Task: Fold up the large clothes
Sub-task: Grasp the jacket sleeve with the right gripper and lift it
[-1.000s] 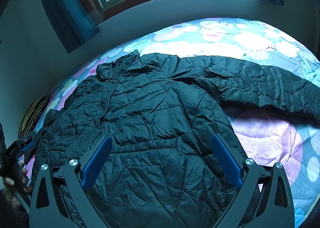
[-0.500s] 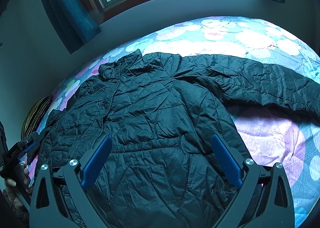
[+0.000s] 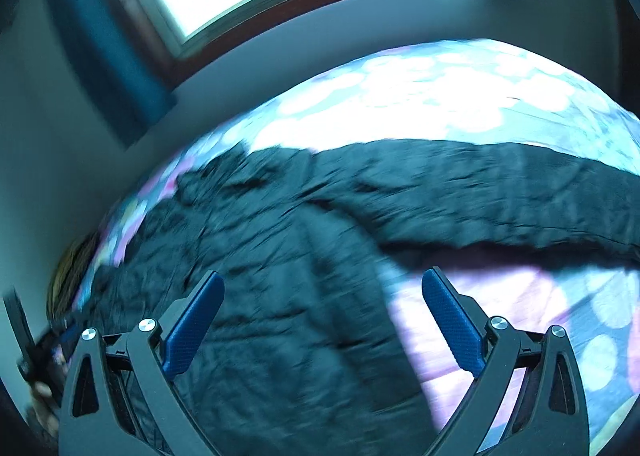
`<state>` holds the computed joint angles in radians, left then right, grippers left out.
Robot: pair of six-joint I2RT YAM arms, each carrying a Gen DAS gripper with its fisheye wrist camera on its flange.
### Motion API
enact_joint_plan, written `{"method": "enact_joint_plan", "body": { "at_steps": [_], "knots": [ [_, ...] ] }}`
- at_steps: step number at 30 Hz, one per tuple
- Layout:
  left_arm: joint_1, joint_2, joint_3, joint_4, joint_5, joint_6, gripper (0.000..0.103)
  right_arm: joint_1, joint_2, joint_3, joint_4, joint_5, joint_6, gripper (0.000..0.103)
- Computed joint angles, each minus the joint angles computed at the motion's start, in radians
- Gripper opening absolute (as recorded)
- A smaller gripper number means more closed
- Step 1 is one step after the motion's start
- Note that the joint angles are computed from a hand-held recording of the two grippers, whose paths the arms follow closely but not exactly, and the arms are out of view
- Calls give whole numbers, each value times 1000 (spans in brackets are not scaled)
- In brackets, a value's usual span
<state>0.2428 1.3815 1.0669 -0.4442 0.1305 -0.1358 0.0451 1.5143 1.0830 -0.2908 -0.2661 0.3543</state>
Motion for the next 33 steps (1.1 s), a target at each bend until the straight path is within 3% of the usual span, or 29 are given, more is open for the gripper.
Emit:
{"method": "enact_joint_plan", "body": {
  "at_steps": [8,12,15,18,26,27,28,29,30,31,33],
  "knots": [
    [60,55,11,16,4,0,101,-316,83,-15,15,-132,99,96],
    [80,77,14,22,5,1,101,-423,141,-20,20,-184,113,77],
    [84,85,6,34,2,3,101,-476,206,-35,53,-272,176,75],
    [88,96,5,36,2,2,101,-510,232,-82,183,-332,259,74],
    [100,114,1,40,18,-9,101,-603,305,-137,509,-312,471,74],
    [100,114,-1,42,17,-10,101,-600,309,-119,486,-282,454,70],
    [99,113,-4,45,16,-12,101,-595,315,-79,433,-253,434,51],
    [98,113,-4,46,14,-11,101,-584,325,-40,365,-208,395,40],
    [97,116,-2,45,13,-12,101,-581,346,-6,338,-204,383,23],
    [97,118,-4,48,13,-12,101,-588,356,2,335,-217,379,17],
    [102,121,-4,45,17,-13,101,-578,352,27,303,-200,376,13]
  ]
}}
